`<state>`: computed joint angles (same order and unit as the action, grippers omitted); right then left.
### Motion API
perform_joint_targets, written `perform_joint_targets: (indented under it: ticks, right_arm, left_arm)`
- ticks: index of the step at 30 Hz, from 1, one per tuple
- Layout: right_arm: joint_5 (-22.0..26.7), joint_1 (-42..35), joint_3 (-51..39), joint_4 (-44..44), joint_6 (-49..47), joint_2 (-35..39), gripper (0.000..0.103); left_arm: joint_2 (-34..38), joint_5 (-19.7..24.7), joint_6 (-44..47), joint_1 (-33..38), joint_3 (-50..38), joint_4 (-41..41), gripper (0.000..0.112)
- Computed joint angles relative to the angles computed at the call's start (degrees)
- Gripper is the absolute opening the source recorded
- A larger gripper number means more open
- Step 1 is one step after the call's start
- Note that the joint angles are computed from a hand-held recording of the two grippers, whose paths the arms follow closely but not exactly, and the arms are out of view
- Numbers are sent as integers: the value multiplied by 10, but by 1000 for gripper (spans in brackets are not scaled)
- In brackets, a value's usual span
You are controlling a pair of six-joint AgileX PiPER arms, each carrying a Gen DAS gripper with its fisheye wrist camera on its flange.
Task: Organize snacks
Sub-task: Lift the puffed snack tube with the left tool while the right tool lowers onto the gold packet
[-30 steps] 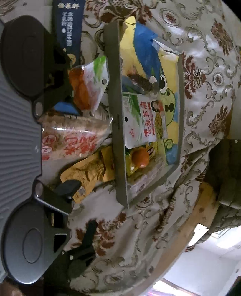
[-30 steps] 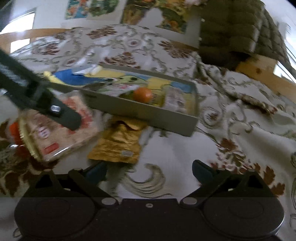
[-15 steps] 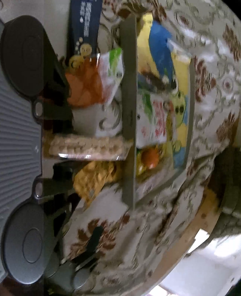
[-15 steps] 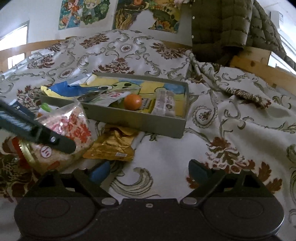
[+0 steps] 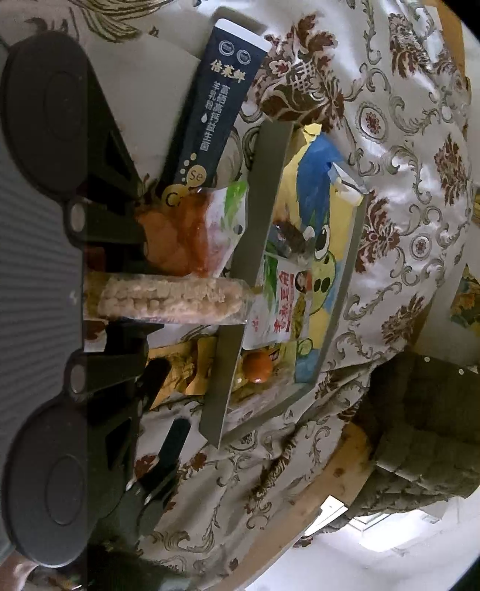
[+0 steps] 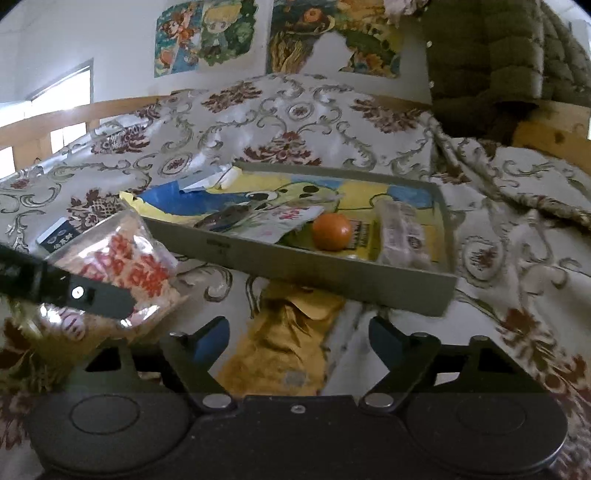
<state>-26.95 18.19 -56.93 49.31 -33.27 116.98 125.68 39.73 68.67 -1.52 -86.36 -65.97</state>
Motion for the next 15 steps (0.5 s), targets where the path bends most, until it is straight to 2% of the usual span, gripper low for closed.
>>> perform_joint_targets:
  ticks: [4, 7, 9, 11, 15]
  right_arm:
    - [43, -11, -41, 32, -56, 24, 70]
    - [74, -24, -54, 36, -55, 30, 70]
    - [74, -27, -50, 9, -24, 31, 70]
    - [65, -23, -43, -10, -7, 31, 60]
    - [56, -13, -31, -18, -3, 25, 57]
  left_arm:
    - [1, -1, 5, 0, -1, -4, 22]
    - [6, -1, 4, -1, -6, -5, 22]
    - [5, -3, 5, -3, -5, -6, 22]
    - [5, -3, 1, -4, -5, -4, 22]
    - [-1, -10, -12, -8, -1, 5, 22]
